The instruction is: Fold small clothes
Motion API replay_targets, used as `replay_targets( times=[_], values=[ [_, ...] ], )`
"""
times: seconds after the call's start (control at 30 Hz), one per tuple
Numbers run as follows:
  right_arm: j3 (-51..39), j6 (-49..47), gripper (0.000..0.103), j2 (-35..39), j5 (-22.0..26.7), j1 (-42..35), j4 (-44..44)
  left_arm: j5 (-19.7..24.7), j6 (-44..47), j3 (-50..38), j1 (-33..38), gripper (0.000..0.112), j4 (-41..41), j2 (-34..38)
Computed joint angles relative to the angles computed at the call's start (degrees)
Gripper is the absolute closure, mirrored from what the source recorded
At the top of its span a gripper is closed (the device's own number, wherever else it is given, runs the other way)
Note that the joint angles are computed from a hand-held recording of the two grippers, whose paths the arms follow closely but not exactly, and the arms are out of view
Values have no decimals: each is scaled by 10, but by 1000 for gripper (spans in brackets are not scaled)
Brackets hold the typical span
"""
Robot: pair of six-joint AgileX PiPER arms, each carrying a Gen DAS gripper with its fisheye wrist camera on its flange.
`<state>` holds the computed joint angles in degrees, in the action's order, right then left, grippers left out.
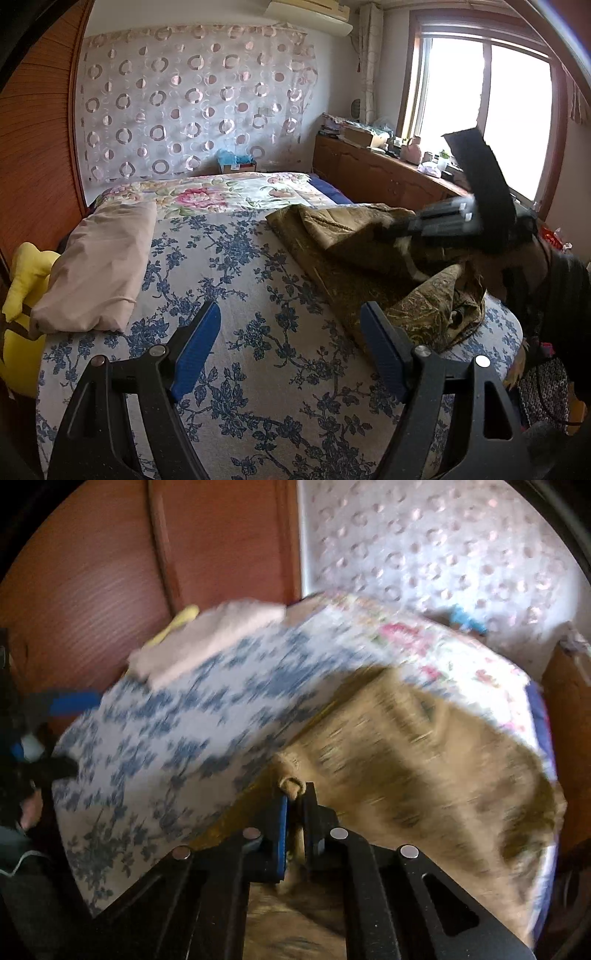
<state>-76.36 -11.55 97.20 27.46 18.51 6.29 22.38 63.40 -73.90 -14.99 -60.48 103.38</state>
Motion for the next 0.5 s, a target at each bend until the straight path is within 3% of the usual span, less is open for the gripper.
replay_targets(
  times=[0.1,0.27,0.43,0.5],
  values=[
    [-11,56,97,-25,0,-20,-91,-1,0,-1,-2,34,-2,2],
    [-104,141,97,5,46,-71,-221,4,-11,-10,-4,34,12,9],
    [-232,233,97,87,92,-107,-336,5,-18,-8,-14,34,27,12],
    [-305,263,97,140,135,-118,-362,6,-25,-9,-20,34,35,16]
  ],
)
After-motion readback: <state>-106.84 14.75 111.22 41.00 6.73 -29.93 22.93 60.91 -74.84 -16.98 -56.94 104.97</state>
